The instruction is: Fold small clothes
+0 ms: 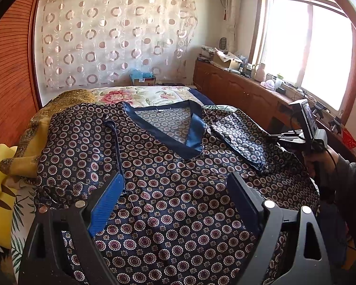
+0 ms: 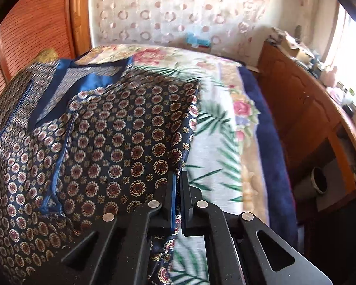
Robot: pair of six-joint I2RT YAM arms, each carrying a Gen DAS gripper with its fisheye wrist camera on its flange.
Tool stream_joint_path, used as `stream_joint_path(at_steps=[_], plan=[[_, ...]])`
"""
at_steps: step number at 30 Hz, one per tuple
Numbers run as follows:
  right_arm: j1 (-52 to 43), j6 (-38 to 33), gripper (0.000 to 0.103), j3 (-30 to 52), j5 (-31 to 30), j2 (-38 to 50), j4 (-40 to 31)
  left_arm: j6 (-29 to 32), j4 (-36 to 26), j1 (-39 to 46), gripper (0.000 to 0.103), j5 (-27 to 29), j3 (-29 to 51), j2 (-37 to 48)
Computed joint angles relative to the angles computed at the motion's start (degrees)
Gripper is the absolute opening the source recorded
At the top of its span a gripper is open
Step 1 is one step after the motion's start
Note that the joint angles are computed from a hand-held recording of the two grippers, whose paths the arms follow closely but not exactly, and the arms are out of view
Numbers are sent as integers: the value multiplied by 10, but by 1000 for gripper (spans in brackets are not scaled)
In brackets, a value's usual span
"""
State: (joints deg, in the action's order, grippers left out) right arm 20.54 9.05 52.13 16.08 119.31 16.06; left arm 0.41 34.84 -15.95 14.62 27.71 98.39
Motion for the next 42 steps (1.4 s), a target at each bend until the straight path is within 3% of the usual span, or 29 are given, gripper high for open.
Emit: stream_joint_path(at_steps=[6, 10, 12, 19, 30, 36, 42], plan=[[-12, 13, 3, -12, 15, -9, 12, 5, -7, 5, 90, 3, 7, 2], [-15, 8, 34, 6, 5, -2, 14, 17, -20, 23, 90, 1, 35, 24], [-18, 5, 42, 23, 5, 6, 9, 24, -31, 34, 90, 1, 55, 39], [-65, -33, 42, 125, -74, 88, -3, 49, -84, 87, 90, -4, 144, 96], [-97, -48, 42, 260, -111, 176, -56, 58, -169, 144, 90, -17, 294, 176], [-83, -38, 42, 258, -77, 179, -47, 62, -235, 163, 90, -22, 409, 245], [-86, -33, 43, 259, -88, 180, -47, 75, -312, 172, 90, -32, 530, 317]])
